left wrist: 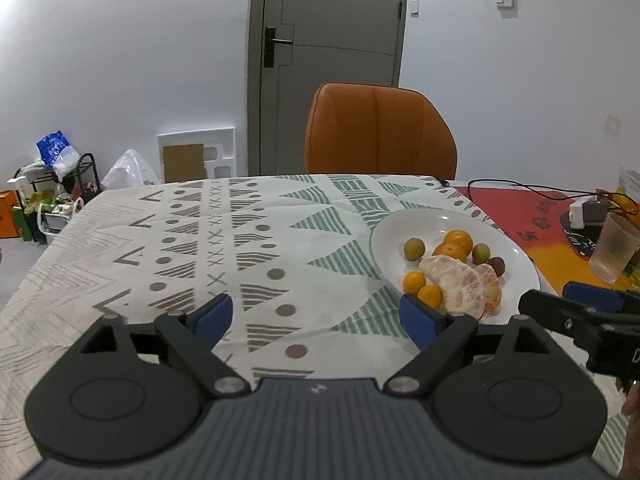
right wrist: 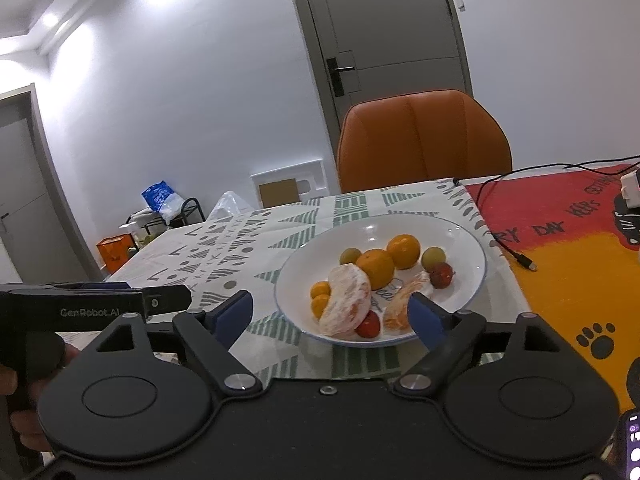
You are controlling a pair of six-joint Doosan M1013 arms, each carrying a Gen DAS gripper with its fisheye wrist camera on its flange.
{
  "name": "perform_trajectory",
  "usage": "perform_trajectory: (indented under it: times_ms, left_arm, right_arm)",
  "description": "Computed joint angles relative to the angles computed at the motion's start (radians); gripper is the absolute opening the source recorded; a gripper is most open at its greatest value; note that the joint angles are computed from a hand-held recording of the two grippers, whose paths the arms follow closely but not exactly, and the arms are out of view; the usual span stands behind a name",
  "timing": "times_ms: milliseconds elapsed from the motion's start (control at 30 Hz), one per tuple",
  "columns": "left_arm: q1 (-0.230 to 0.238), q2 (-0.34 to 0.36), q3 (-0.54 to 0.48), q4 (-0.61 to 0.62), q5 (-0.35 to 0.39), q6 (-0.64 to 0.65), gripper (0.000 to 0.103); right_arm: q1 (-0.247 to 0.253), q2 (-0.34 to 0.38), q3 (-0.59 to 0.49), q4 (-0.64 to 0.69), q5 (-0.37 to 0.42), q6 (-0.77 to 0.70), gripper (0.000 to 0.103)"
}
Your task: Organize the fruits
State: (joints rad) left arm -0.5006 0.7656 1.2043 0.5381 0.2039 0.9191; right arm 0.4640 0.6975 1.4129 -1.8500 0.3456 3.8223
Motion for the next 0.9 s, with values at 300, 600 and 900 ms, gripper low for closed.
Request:
perform_trajectory:
  times_ms: [300, 600, 900]
  left_arm:
    - [0.007, -0.038, 0.056, 0.122, -0.002, -0.124, 0.094]
    - [0.021, -0.067, 0.104, 0.137, -0.004, -0.169, 0.096]
    - [0.033, -0.093, 0.151, 0.183, -0.018, -0.224, 0.098]
  right_arm:
    - [0.023, -0.003, -0.007, 0.053, 0.019, -0.070, 0.103]
    - [0.042, -0.004, -0.013, 0.117, 0.024, -0.135, 0.103]
    - [0.062, 0.001, -0.027, 0.200, 0.041, -0.222, 0.103]
